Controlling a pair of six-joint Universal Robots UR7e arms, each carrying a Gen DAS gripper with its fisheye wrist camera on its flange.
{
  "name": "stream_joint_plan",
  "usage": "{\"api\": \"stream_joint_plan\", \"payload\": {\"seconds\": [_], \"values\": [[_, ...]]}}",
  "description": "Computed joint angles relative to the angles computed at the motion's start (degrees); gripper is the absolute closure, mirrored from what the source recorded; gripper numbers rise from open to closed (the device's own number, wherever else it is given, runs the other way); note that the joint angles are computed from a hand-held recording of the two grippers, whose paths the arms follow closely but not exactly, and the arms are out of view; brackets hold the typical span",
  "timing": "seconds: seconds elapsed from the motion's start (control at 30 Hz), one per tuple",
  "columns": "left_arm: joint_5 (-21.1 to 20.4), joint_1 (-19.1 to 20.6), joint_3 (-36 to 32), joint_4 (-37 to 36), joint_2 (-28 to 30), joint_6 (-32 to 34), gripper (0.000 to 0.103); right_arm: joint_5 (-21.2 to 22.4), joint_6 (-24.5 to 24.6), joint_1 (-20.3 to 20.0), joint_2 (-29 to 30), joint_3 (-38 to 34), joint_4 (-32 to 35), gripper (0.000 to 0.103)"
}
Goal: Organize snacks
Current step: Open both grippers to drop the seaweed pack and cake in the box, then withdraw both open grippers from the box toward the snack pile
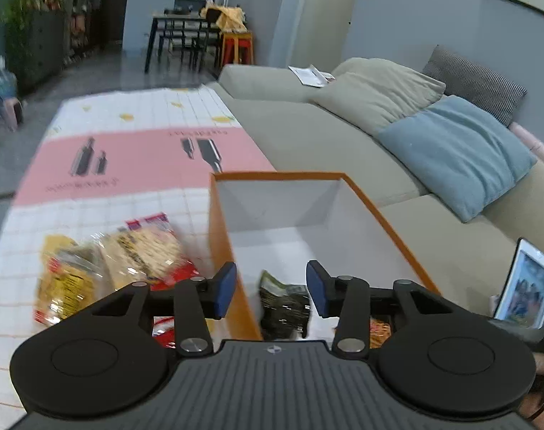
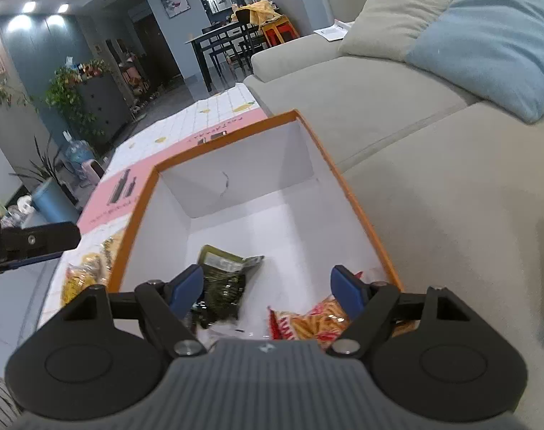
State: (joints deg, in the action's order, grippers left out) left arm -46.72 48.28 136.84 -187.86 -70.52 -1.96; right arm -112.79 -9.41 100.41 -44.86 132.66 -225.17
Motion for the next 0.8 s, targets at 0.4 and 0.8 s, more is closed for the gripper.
{"api": "stream_joint_plan", "payload": {"seconds": [0.4,0.8], "values": [[3.07,-1.93,3.49,1.60,-8.30,2.29,0.026,5.95,-0.97,2.50,4.34,0.78,-15.65,0.024],[6.19,0.92,5.14,7.21,-19.86,0.55,0.026,1.04,-4.28,8.58,10.15,-3.59,-17.29,0.023]]}}
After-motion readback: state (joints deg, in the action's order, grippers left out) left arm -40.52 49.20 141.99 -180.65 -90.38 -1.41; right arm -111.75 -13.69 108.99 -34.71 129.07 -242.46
